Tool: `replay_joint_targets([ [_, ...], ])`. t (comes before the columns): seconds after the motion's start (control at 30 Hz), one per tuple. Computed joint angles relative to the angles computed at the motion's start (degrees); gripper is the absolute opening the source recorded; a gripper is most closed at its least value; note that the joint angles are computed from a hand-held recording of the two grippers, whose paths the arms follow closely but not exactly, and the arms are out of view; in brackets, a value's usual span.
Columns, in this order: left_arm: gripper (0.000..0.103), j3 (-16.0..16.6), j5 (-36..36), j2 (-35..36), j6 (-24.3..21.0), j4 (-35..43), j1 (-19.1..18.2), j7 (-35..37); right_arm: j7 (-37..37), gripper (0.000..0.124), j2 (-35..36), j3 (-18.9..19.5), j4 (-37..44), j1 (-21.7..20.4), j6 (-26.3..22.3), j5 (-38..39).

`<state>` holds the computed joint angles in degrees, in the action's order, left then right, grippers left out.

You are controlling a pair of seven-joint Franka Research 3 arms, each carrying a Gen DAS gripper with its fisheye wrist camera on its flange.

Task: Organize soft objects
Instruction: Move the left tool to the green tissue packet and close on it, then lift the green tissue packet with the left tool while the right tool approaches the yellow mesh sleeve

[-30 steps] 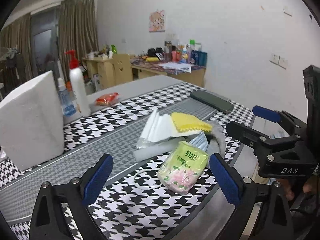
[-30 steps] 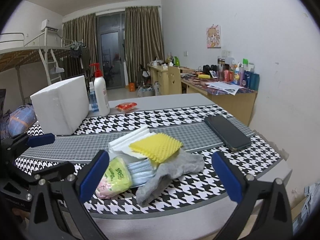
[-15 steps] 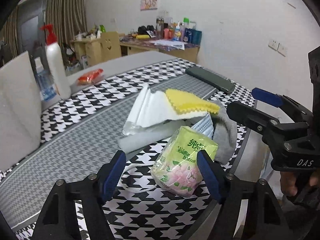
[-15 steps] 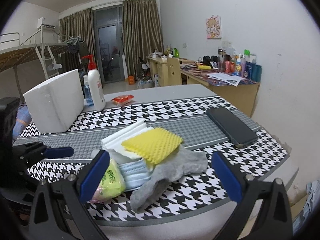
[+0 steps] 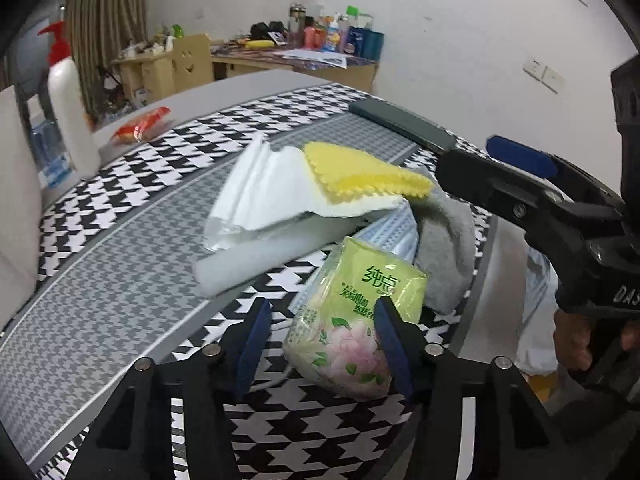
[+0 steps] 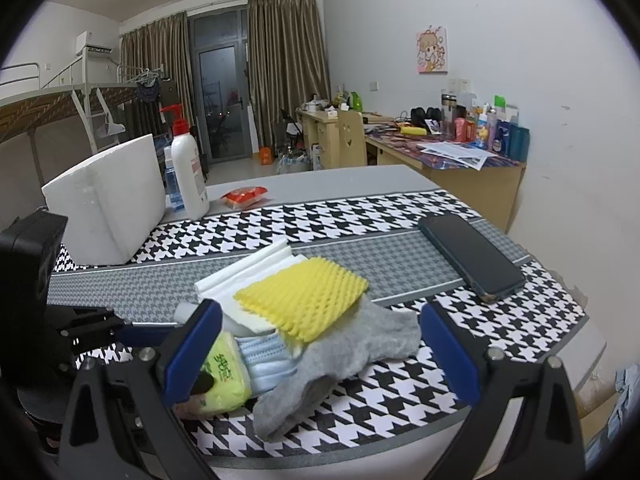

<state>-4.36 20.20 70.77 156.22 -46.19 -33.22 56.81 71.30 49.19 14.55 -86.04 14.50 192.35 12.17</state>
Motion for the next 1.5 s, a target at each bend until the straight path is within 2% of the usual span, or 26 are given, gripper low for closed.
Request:
replay_joint_targets([
  [0.17, 0.043, -1.27, -0.53, -1.25, -0.51, -1.90, 0.41, 2.13, -0.06, 0.101, 0.25, 0.11, 0.65, -0.24, -1.23, -0.05],
  [0.3, 0.034, -0.64, -0.01, -2.03, -0.20, -3.22, -0.06, 1.80, -0.57, 0.101, 0.66, 0.07, 1.46, -0.01, -2.01, -0.08],
  [0.37, 0.027, 0.14, 0.65, -2.69, 0.29, -4.29, -0.46, 0.91, -1.07, 0.101, 0.82, 0.41, 1.80, -0.11, -2.41, -0.26],
  [0.57, 0.015, 1.27, 2.58, -6.04, 4.87, -10.30, -0.57, -2.44, -2.68, 0.100, 2.09, 0.16, 4.59, 0.75, -4.20, -0.44],
  [0.73, 0.014, 4.64, 6.07, -10.47, 9.73, -17.33, -2.03, -7.71, -4.29, 0.091, 3.52, 0.87, 7.62, 0.74, -7.23, 0.36],
  [0.83, 0.014, 6.29, 7.91, -13.06, 12.80, -21.53, -2.67, -11.16, -5.33, 0.080, 4.10, 1.29, 9.09, 0.67, -8.99, 1.15],
  [0.9, 0.014, 6.56, 8.86, -14.19, 14.40, -23.33, -2.69, -12.30, -6.32, 0.077, 4.50, 1.47, 10.02, 0.74, -9.83, 1.53],
  [0.97, 0.014, 8.15, 9.99, -15.33, 15.44, -25.00, -3.59, -14.28, -6.63, 0.073, 4.82, 0.31, 11.11, 1.71, -10.99, 2.10],
  [1.13, 0.014, 9.76, 11.87, -17.21, 17.27, -28.00, -4.35, -17.69, -6.58, 0.063, 5.99, -1.71, 14.07, 3.24, -14.63, 3.71],
  [1.3, 0.014, 10.39, 12.99, -18.08, 17.78, -29.50, -4.59, -19.30, -5.06, 0.045, 7.63, -4.67, 17.81, 5.04, -20.09, 4.41],
  [1.5, 0.014, 12.24, 14.59, -19.26, 18.34, -31.34, -5.62, -22.50, -1.80, 0.037, 8.68, -8.63, 19.89, 7.34, -23.39, 3.38],
])
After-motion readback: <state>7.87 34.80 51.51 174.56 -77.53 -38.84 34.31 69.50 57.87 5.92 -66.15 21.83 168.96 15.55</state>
